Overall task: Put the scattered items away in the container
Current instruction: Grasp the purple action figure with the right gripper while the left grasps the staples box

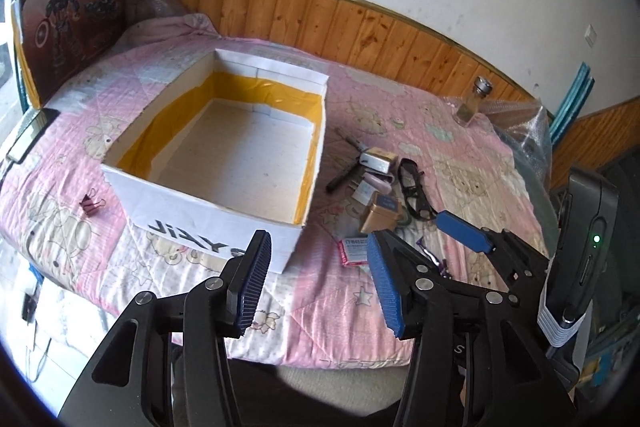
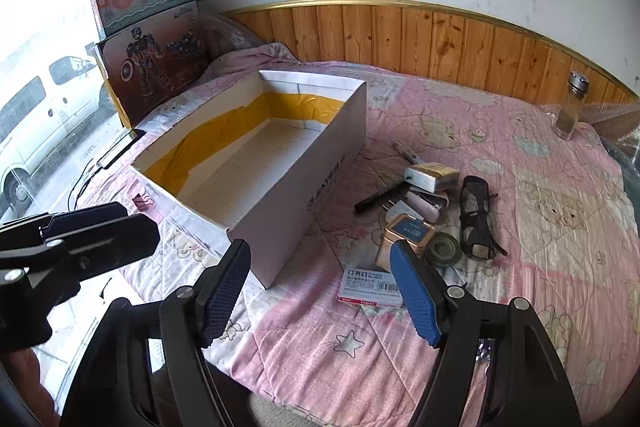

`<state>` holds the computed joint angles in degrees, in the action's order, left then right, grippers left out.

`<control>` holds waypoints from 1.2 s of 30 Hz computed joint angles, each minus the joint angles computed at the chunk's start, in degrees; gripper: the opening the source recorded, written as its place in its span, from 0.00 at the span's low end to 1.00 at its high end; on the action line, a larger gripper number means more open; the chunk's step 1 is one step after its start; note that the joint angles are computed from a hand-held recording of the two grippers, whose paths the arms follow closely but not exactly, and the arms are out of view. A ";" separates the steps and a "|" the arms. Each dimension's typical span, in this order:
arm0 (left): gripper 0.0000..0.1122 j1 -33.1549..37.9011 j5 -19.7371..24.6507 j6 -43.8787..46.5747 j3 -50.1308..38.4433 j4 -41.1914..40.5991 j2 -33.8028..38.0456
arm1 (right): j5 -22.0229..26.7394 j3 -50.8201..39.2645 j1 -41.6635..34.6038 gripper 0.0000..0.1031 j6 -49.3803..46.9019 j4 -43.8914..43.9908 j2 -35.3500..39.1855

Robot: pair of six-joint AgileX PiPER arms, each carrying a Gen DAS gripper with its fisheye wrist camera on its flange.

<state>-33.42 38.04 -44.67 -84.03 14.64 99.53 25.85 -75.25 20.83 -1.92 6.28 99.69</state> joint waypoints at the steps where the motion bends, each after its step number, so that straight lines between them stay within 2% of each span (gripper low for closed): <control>1: 0.47 -0.21 0.34 1.46 -1.25 -1.35 1.17 | 0.10 0.33 -0.46 0.71 0.12 0.04 -0.01; 10: 0.47 -2.24 2.33 6.98 -8.91 -5.96 8.30 | -0.25 4.45 -5.39 0.71 -2.04 3.70 -0.17; 15: 0.47 -2.02 1.80 11.83 -10.76 -10.44 11.30 | 0.06 4.75 -7.97 0.71 -4.89 7.48 1.47; 19: 0.47 -1.65 1.87 18.90 -15.55 -15.06 16.85 | -1.59 7.42 -11.75 0.71 -9.53 10.94 1.79; 23: 0.47 -1.19 5.34 24.41 -22.97 -18.81 24.71 | -2.04 10.22 -18.92 0.72 -17.30 18.60 4.42; 29: 0.47 -1.38 10.16 24.73 -33.70 -17.37 34.75 | -5.05 13.33 -23.64 0.72 -26.14 24.16 7.65; 34: 0.47 -0.98 10.99 23.65 -38.28 -16.87 39.48 | -7.97 12.55 -23.14 0.72 -37.10 31.48 9.71; 35: 0.47 -1.07 12.06 24.00 -40.01 -17.42 40.85 | -7.99 11.64 -22.79 0.67 -37.16 30.46 10.66; 36: 0.48 -1.29 12.91 25.11 -41.34 -18.50 41.90 | -7.05 10.20 -22.75 0.56 -35.14 27.76 11.95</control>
